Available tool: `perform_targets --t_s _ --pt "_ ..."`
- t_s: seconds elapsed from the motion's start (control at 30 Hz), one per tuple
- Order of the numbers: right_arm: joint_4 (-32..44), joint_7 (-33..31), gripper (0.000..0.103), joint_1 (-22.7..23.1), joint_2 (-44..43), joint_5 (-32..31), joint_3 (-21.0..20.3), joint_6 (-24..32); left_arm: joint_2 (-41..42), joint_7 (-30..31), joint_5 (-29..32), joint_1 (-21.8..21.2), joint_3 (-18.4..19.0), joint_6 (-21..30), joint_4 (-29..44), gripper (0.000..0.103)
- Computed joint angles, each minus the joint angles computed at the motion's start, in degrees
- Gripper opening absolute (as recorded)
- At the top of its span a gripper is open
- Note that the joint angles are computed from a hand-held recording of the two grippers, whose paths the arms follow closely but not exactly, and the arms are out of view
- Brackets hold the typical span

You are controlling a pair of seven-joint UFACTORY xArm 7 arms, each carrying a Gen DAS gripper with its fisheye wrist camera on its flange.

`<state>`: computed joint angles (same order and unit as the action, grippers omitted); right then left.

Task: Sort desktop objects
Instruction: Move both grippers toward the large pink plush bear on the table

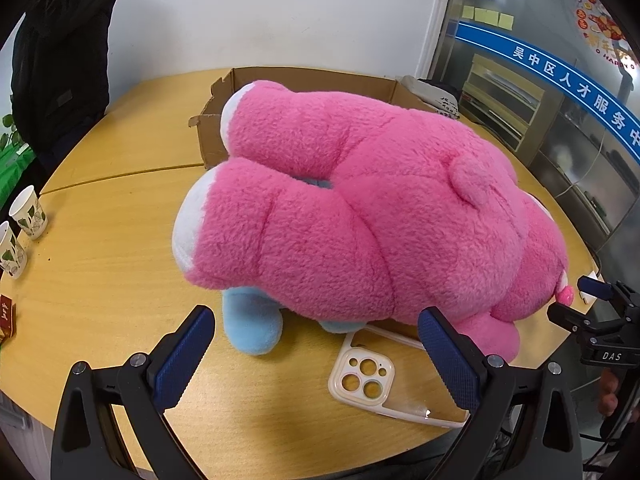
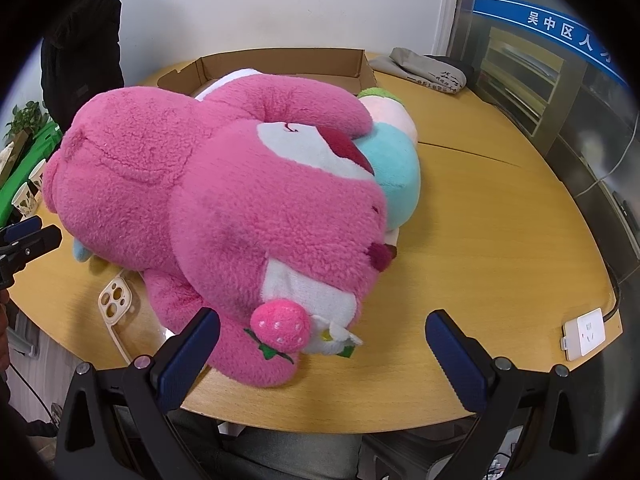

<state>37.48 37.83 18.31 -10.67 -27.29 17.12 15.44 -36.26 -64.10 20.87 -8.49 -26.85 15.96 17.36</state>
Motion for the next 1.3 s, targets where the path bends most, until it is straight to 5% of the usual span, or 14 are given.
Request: perform_targets --t_s 0.3,1.3 --pt "0.3 -2.9 0.103 0.9 1.4 2.1 -1.3 -1.1 1.6 0.1 0.8 0.7 -0.1 0.0 0.9 0.103" --pt "-0.5 -26.3 0.102 6.5 3.4 28.0 -6.1 -5.1 -1.6 7.4 -1.8 -0.8 6.2 -1.0 -1.8 0.103"
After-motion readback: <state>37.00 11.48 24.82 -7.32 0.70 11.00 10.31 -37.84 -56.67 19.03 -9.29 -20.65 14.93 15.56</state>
